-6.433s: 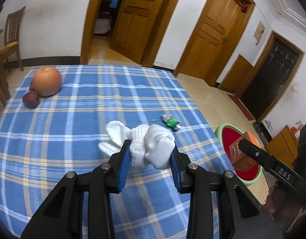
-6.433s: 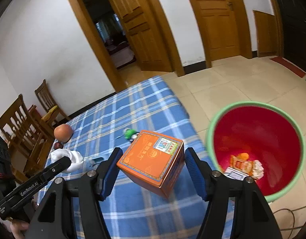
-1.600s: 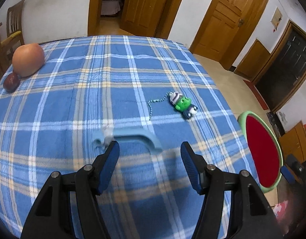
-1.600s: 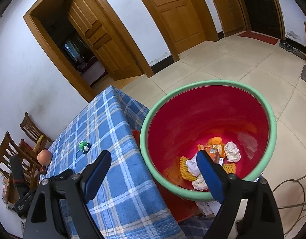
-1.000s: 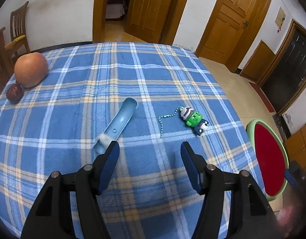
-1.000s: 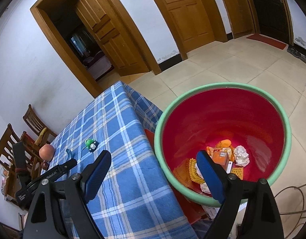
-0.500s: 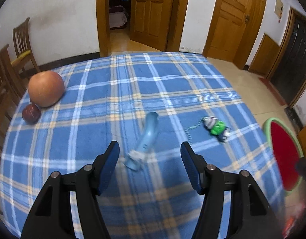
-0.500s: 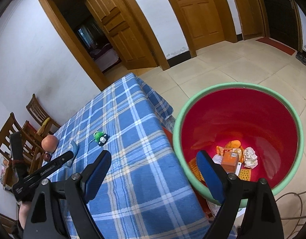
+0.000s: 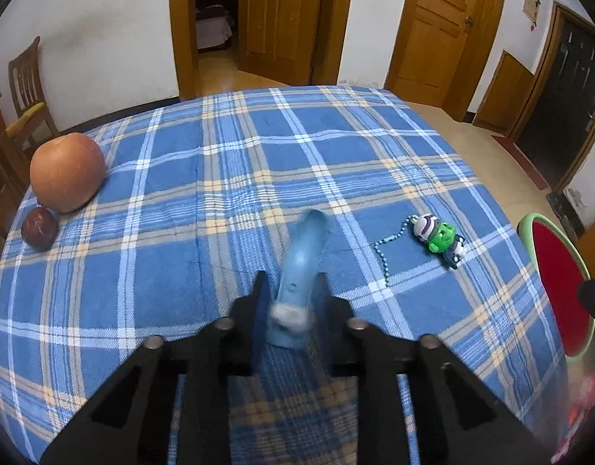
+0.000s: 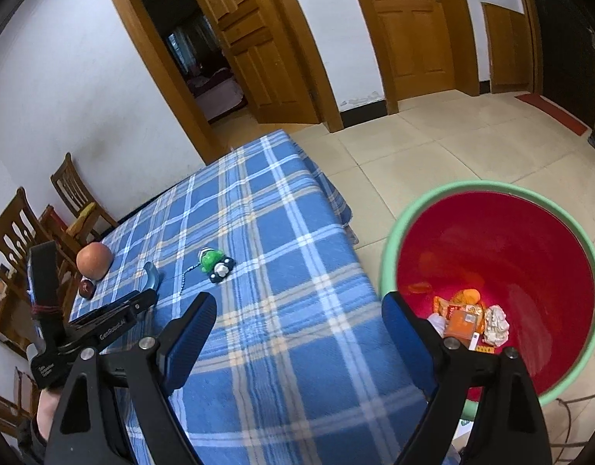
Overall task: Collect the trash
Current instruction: 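Grasp the light-blue plastic hook with the left tool, then grasp the green figure keychain with the right tool while the left holds the hook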
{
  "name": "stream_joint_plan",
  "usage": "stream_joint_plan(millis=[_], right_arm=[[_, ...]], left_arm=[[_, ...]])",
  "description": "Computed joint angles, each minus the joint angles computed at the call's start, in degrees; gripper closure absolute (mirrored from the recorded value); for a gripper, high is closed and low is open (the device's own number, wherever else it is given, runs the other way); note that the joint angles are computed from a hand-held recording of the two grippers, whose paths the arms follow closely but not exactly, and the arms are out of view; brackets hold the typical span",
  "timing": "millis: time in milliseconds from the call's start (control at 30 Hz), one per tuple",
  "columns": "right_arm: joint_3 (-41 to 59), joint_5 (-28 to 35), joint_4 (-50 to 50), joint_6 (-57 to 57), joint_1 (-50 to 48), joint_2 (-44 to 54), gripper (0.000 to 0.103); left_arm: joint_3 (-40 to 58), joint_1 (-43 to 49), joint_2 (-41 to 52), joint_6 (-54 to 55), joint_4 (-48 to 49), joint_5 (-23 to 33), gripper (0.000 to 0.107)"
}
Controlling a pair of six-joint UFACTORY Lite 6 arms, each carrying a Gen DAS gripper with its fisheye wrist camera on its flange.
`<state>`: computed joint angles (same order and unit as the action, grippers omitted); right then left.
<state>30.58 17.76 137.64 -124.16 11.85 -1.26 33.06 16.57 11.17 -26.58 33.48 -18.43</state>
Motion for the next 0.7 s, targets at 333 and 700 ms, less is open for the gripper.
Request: stream_joint_plan(millis=[333, 700], right_arm=[[12.0, -5.0, 21.5, -20.0, 10.5, 12.2, 0.018], [28.5, -8.9, 40.8, -41.9, 17.5, 27.9, 0.024]], left_arm=[[-0.1, 7.6, 0.0, -17.9, 19.2, -6.3, 0.089], [1.6, 13.3, 2.4, -23.8, 24.5, -8.9, 0.089]])
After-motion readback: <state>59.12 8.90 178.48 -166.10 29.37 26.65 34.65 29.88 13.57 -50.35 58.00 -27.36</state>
